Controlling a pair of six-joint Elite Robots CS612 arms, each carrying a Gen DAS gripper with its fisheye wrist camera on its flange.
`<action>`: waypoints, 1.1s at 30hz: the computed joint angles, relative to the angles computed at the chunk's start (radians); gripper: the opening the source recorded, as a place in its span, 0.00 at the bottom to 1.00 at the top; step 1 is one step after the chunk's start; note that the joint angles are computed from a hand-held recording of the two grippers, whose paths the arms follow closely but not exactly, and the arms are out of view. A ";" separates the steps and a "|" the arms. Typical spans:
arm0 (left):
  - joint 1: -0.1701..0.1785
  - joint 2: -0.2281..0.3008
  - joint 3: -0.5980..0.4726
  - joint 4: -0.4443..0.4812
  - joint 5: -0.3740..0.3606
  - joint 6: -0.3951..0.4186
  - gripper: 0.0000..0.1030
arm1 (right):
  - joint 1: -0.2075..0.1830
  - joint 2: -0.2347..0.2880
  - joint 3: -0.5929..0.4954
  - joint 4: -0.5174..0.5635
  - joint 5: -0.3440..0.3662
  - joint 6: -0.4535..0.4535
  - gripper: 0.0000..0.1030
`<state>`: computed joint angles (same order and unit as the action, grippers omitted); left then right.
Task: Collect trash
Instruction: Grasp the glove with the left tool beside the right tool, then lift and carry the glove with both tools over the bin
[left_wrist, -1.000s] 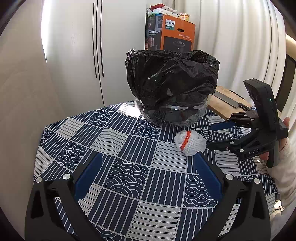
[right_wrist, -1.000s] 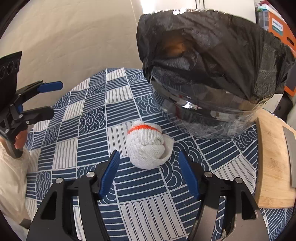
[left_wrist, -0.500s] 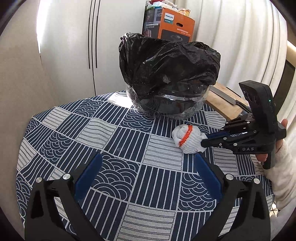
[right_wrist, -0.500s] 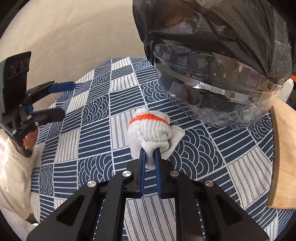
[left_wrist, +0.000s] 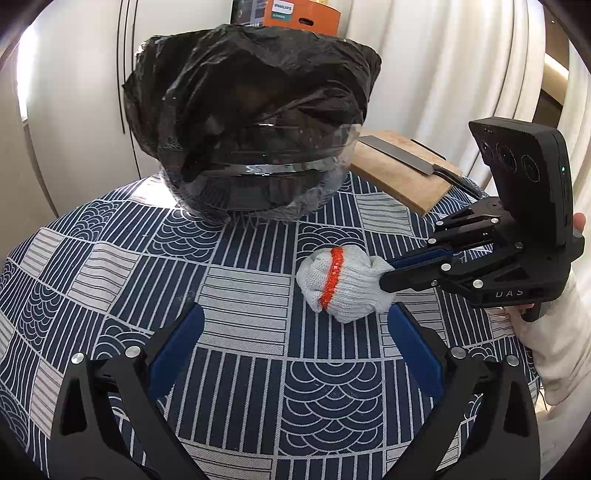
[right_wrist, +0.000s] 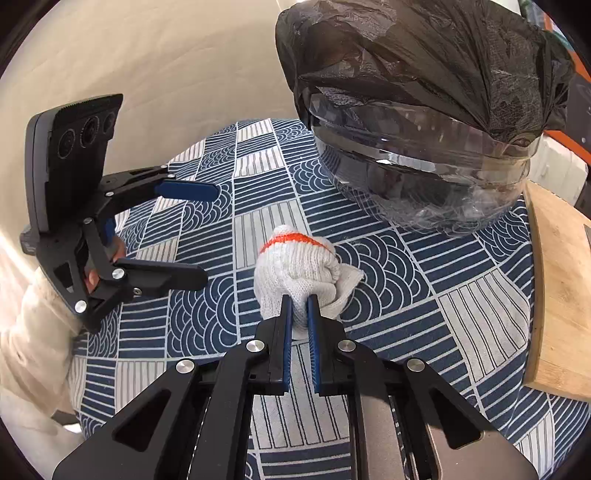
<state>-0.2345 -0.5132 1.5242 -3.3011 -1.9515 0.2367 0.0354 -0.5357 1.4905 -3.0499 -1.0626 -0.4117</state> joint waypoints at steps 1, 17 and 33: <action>-0.002 0.004 -0.006 0.010 -0.012 0.011 0.94 | -0.003 -0.002 0.005 -0.002 0.007 0.000 0.08; -0.015 0.036 -0.095 0.236 -0.168 0.133 0.68 | -0.010 -0.008 0.042 -0.035 -0.001 -0.026 0.08; -0.017 -0.009 -0.022 0.163 -0.170 0.154 0.45 | -0.002 -0.040 0.090 -0.108 -0.024 -0.043 0.07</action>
<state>-0.2519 -0.5226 1.5026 -3.1381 -2.1219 0.3906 0.0329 -0.5757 1.5806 -3.1577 -1.0869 -0.4545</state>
